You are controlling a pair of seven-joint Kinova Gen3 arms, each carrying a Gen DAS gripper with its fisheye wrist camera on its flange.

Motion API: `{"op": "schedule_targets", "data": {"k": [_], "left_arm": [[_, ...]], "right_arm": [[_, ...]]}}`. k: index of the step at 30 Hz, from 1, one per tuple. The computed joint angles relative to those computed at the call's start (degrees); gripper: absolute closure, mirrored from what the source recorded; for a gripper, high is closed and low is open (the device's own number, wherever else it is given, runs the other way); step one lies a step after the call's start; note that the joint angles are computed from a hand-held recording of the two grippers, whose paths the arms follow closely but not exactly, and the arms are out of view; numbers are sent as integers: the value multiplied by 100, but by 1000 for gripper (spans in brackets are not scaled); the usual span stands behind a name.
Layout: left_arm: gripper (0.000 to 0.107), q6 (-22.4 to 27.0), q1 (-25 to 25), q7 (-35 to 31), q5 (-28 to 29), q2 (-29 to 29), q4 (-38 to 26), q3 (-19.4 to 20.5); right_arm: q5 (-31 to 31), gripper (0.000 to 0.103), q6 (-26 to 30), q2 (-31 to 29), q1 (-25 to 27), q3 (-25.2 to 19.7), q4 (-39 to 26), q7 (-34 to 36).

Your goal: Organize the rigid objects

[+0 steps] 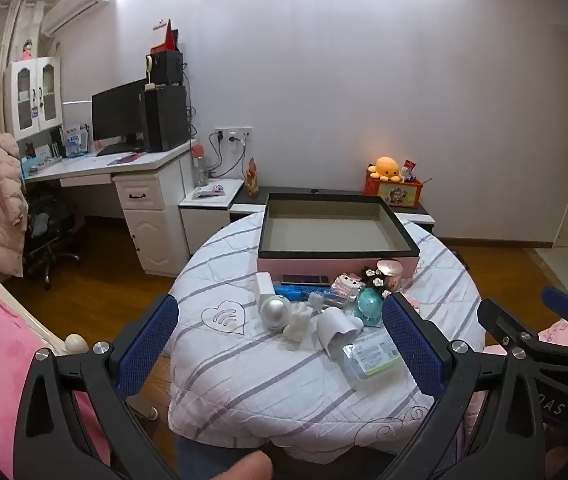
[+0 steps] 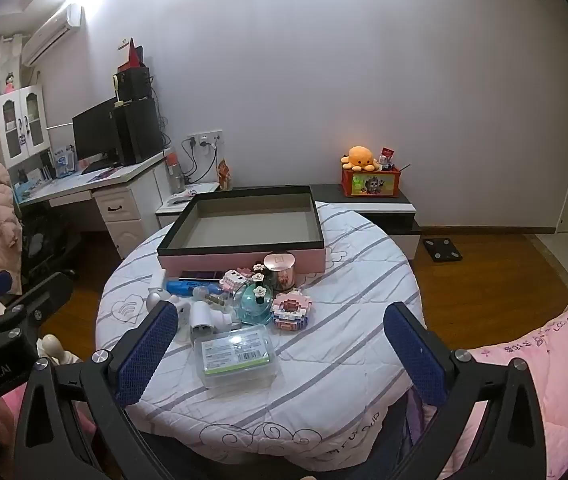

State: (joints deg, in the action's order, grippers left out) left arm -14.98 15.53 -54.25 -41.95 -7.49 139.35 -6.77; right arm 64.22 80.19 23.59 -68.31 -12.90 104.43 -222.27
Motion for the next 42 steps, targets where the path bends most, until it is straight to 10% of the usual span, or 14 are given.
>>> {"op": "schedule_targets", "data": {"k": [9, 15, 20, 42], "left_arm": [[5, 26, 98, -168, 132, -190, 96, -216], [5, 75, -640, -1227, 1416, -199, 135, 772], [5, -208, -169, -1217, 1350, -127, 219, 214], [5, -297, -135, -1295, 1403, -222, 284, 152]], "right_arm": [[91, 0, 320, 71, -141, 25, -100, -53], [167, 0, 548, 165, -242, 11, -208, -27], [200, 0, 596, 193, -281, 24, -242, 8], [215, 0, 596, 198, -301, 33, -256, 20]]}}
